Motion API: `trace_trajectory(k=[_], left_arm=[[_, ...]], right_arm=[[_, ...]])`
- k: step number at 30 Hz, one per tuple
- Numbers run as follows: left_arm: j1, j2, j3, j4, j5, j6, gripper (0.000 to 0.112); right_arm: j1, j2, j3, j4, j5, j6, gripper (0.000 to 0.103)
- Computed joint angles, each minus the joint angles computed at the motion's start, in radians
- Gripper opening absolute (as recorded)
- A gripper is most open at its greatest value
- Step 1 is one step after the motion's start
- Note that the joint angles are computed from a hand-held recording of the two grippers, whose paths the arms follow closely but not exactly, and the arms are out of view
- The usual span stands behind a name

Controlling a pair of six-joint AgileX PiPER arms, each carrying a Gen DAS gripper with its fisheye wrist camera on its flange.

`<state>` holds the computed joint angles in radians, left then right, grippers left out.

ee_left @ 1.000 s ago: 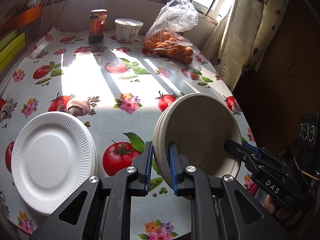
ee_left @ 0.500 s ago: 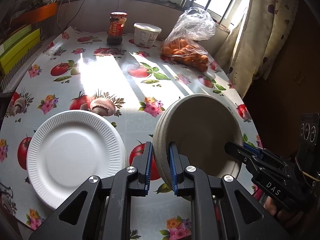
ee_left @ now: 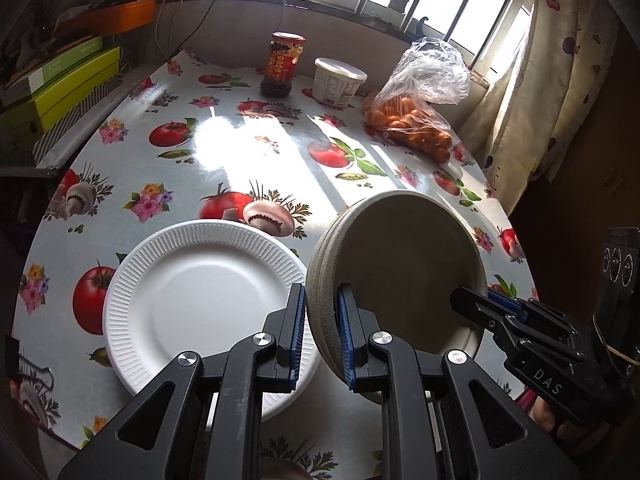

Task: Organize plates and bowls
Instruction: 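Move the nested bowls over the white plate stack with both grippers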

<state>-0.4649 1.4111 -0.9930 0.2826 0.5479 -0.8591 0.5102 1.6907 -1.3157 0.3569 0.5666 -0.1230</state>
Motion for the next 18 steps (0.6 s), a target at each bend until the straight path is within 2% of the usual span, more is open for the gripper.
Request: trace_trajectory(k=[18], left_arm=[[0.165, -0.116, 0.106, -0.1, -0.014, 0.136, 0.017]], right_arm=[[0.123, 0.128, -0.193, -0.082, 0.064, 0.092, 0.018]])
